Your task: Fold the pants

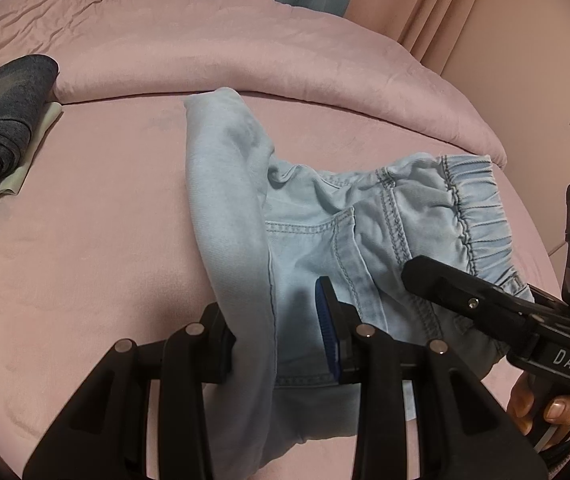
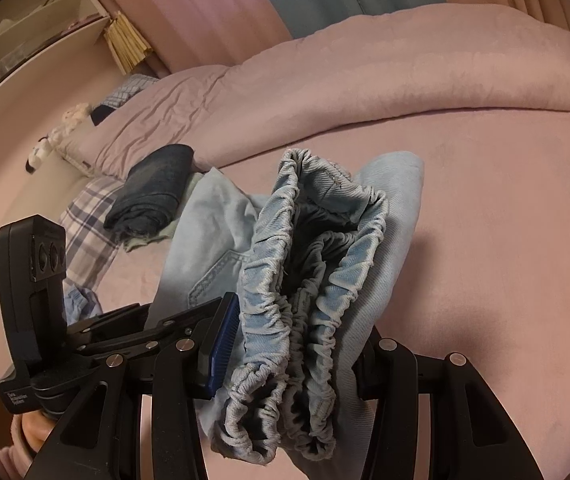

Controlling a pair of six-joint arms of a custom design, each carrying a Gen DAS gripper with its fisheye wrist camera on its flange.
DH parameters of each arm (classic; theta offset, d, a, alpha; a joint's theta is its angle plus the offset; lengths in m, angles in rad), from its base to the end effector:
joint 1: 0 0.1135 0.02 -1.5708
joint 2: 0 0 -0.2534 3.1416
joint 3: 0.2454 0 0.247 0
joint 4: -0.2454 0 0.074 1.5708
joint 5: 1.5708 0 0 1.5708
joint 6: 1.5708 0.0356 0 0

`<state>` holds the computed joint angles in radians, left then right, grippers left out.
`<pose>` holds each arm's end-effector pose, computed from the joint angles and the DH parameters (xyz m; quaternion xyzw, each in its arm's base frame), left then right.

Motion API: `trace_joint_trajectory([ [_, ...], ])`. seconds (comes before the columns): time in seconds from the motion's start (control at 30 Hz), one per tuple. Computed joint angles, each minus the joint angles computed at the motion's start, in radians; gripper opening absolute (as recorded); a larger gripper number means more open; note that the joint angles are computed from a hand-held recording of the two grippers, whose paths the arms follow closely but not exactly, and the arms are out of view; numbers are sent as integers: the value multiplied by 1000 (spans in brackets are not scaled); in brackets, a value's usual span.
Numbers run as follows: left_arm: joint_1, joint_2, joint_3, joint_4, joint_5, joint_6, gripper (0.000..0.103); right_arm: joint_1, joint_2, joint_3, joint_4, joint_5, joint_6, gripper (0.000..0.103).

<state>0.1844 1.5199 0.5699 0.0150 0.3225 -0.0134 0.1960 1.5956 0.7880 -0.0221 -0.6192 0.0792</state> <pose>0.2570 0.0364 0.1199 -0.0426 0.9379 -0.1256 0.3204 0.2949 0.0796 0.1592 -0.1620 0.8799 0.3286 0.3027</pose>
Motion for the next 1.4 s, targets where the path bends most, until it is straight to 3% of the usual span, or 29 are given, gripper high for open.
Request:
trace_joint_trajectory([
  [0.53, -52, 98, 56, -6, -58, -43, 34, 17, 123, 83, -28, 22, 8, 51],
  [0.87, -19, 163, 61, 24, -130, -15, 38, -4, 206, 128, -58, 52, 8, 51],
  [0.9, -12, 172, 61, 28, -141, -9, 40, -2, 211, 131, -64, 77, 1, 52],
  [0.97, 0, 186, 58, 37, -158, -2, 53, -1, 213, 131, -68, 128, -4, 61],
  [1.13, 29, 210, 50, 60, -193, 3, 81, -6, 219, 117, -63, 188, -17, 71],
  [1.4, 34, 282, 43, 127, -231, 18, 94, 51, 247, 89, 13, 359, -81, 86],
])
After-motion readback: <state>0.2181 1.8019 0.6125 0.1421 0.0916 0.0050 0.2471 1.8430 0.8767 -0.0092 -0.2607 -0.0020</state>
